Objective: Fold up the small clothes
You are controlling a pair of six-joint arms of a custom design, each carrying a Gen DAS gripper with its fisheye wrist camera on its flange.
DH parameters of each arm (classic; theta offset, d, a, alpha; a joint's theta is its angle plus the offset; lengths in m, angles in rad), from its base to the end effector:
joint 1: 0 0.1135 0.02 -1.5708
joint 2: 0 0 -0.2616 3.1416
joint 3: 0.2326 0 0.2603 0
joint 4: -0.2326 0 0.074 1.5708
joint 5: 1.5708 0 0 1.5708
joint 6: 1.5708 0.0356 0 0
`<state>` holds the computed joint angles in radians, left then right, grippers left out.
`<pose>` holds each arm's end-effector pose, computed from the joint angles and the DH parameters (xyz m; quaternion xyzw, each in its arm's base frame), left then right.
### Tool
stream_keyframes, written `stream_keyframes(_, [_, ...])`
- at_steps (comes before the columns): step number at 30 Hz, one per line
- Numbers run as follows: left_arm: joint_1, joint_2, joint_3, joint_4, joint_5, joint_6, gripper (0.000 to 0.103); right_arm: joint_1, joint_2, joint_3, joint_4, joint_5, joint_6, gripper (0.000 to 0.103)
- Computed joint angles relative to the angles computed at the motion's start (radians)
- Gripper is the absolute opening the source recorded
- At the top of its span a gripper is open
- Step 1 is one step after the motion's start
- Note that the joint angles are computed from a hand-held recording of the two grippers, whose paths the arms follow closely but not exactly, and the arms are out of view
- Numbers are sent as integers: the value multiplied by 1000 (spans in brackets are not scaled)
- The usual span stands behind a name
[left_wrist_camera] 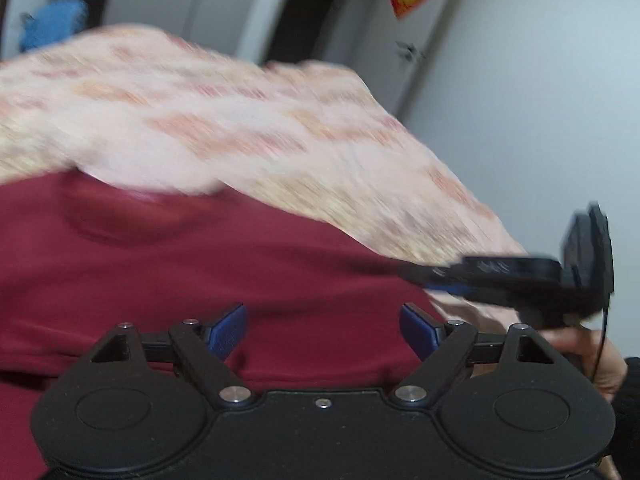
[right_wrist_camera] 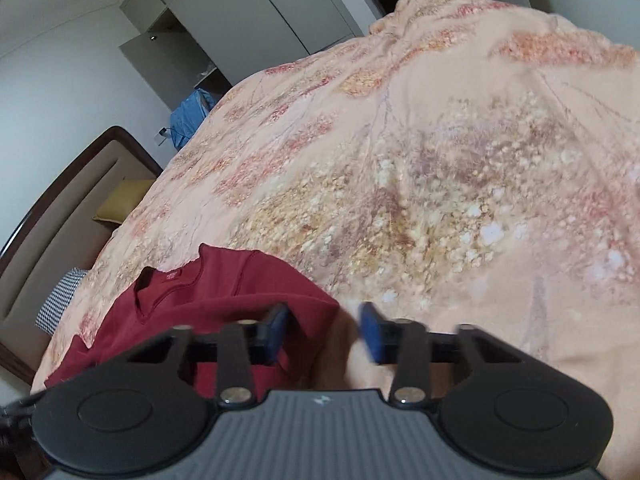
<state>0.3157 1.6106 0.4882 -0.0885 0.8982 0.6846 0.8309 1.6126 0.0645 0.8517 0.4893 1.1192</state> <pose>0.2255 0.0444 0.0826 0.2389 0.8570 -0.2975 0.3463 0.1321 0.1198 0.0554 0.2278 0.8551 0.2169 0.4121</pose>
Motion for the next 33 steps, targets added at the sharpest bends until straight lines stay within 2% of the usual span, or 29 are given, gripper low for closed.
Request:
stream_keyframes(2, [-98,38,-34,100,-75,-62,78,-31,47,-3,86,-40,-37,13])
stream_keyframes(3, [-141,56,-55,174,-124,-95,78,-39,22,5,58,-44,-72,10])
stream_keyframes(5, [-198,80,-95,286,-202,-127,77,-53,-87,29,-72,-40,-167,9])
stream_keyframes(8, [-221,105,-124,375,-221,-139,76,-74,-261,68,-259,-26,-334,9])
stream_keyframes(10, [-243,112,-137,421,-235,-138,75,-77,-312,127,-386,6,-441,9])
stream_keyframes(13, [-253,140,-147,483,-246,-131,75,-85,-249,220,-475,39,-573,9])
stream_keyframes(15, [-242,133,-131,450,-230,-145,76,-97,-164,252,-462,39,-595,12])
stream_keyframes(16, [-227,119,-116,406,-210,-148,77,-103,-124,251,-440,33,-574,13])
stream_keyframes(17, [-205,98,-94,335,-191,-142,81,-105,-100,242,-417,32,-544,21])
stream_keyframes(19, [-146,41,-57,195,-156,-133,87,-68,-111,211,-418,90,-451,42])
stream_keyframes(21, [-71,-18,-29,95,-119,-121,93,47,-161,185,-489,232,-327,79])
stream_keyframes(22, [-28,-51,-17,51,-102,-115,100,125,-171,185,-536,306,-253,85])
stream_keyframes(23, [13,-79,-2,17,-89,-117,102,188,-163,200,-599,354,-177,92])
stream_keyframes(25, [95,-116,50,-80,-67,-96,102,257,-79,273,-741,371,-37,93])
stream_keyframes(29, [282,-108,218,-275,-38,-35,102,307,138,441,-970,360,134,93])
stream_keyframes(31, [384,-52,335,-356,-29,11,102,357,164,523,-1150,402,296,95])
stream_keyframes(33, [479,35,466,-420,-27,56,102,437,154,584,-1301,451,455,103])
